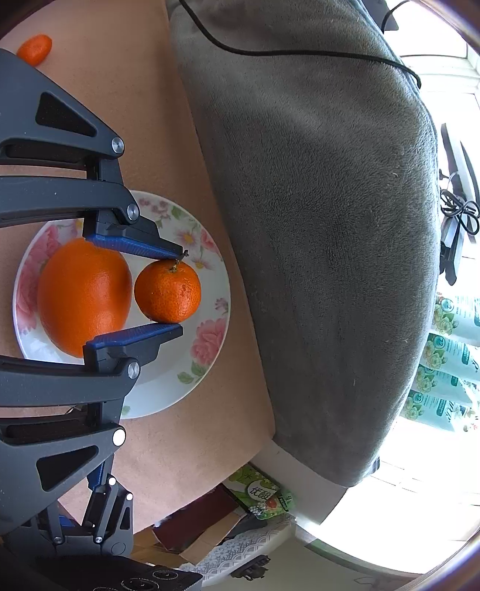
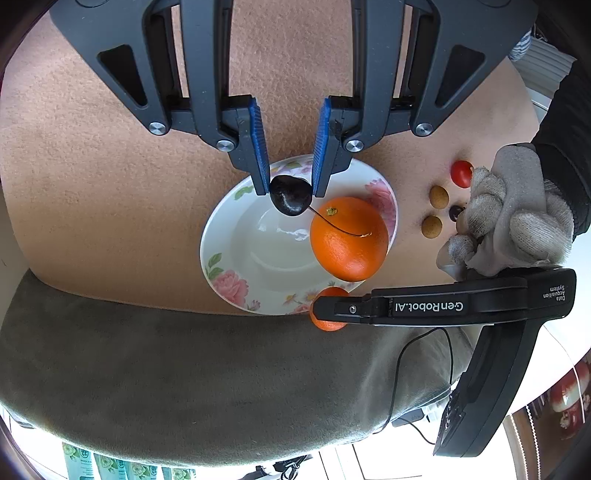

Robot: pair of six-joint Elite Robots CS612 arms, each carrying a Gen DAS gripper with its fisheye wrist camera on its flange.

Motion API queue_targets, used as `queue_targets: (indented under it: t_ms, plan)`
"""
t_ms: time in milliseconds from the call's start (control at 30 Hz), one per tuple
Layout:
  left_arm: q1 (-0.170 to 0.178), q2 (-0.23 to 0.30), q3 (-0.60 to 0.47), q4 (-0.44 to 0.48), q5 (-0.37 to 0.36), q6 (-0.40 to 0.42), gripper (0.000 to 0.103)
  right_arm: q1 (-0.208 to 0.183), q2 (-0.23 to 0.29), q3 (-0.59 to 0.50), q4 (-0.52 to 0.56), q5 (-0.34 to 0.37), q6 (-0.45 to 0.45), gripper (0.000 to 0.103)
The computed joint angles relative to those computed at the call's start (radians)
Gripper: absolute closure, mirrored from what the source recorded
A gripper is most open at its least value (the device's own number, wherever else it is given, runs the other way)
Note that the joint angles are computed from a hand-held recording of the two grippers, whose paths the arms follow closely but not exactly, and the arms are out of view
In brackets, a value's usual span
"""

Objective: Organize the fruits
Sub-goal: 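Carry the tangerine in the left tool and the cherry in the right tool over the plate, then open both tools to drop the tangerine and cherry onto the plate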

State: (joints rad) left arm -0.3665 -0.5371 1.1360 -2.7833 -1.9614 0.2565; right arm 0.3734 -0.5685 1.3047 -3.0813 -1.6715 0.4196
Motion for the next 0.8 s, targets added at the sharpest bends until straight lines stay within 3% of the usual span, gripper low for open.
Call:
queue_targets:
  t_ms: [633, 667, 700, 767, 800]
  plan:
    - [-0.001, -0.005, -0.004, 0.01, -0.012, -0.003, 0.068, 0.006, 0.003, -0.012, 0.017, -0.018, -0.024, 0.078]
    - [0.0, -0.005, -0.003, 0.005, -0.015, -0.007, 0.063, 0.006, 0.002, -0.012, 0.018, -0.021, -0.026, 0.072]
    - [0.001, -0.006, -0.002, -0.002, -0.02, -0.011, 0.056, 0.007, 0.002, -0.011, 0.017, -0.025, -0.026, 0.055]
    - [0.003, -0.009, 0.003, -0.015, -0.023, -0.019, 0.045, 0.009, 0.001, -0.008, 0.002, -0.038, -0.028, 0.035]
    - [0.004, -0.01, 0.004, -0.018, -0.022, -0.024, 0.04, 0.01, 0.0, -0.006, -0.005, -0.042, -0.031, 0.034]
